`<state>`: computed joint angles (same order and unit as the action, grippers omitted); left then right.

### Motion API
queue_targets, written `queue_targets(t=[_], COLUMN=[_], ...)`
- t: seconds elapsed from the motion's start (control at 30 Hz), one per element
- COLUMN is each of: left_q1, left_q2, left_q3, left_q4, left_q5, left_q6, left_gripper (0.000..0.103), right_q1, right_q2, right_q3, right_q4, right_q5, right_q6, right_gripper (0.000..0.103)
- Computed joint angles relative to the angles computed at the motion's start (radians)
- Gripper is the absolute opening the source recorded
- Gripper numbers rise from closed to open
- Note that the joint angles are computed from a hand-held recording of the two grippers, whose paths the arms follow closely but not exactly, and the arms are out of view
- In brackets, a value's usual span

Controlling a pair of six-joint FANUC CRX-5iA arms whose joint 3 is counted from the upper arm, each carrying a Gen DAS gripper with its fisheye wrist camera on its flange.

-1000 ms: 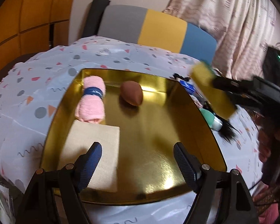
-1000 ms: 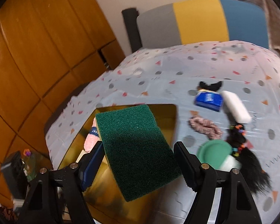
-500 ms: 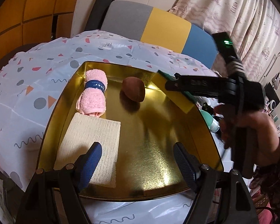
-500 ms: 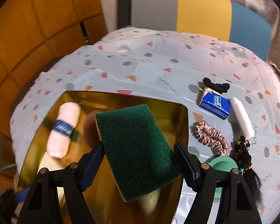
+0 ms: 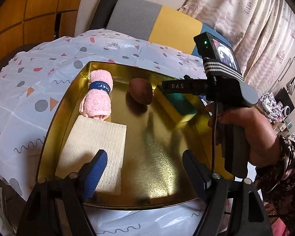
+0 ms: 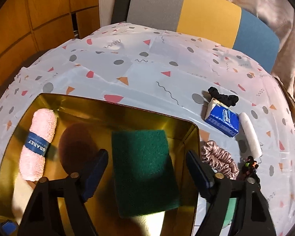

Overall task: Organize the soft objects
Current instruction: 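Lower the scrub sponge into the gold tray and open the right gripper, then grasp the black beaded hair piece with the right gripper and lift it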

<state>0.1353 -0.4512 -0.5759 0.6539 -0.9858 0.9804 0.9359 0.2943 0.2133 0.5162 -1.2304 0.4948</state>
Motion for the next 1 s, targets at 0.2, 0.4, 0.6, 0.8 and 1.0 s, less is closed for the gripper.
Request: queue_targets(t=[0.2, 0.4, 0.6, 0.8, 1.0], left_q1=[-0.005, -0.019, -0.034, -0.039, -0.064], left_q2=[-0.005, -0.01, -0.019, -0.029, -0.037], left_q3=[-0.005, -0.007, -0.015, -0.04, -0.047], left_q4=[0.001, -0.008, -0.002, 0.066, 0.082], left_q5=[0.0, -0.001, -0.008, -0.031, -0.039], left_q6=[-0.005, -0.008, -0.028, -0.099, -0.13], left_gripper=[0.079, 0.079, 0.079, 0.079, 0.079], right_q1=[0.012, 0.033, 0.05, 0.081, 0.109], right_q2=[-0.069, -0.151, -0.228, -0.328, -0.451], right_q3=[-0.074, -0.16, -0.236, -0.35, -0.485], right_q4=[0.03, 0.084, 0.101, 0.112, 0.078], right_q5=[0.06, 0.076, 0.062, 0.024, -0.047], right_q6=[-0.065, -0.165, -0.24, -0.305, -0.375], right_gripper=[0.086, 0.087, 0.089, 0.089, 0.089])
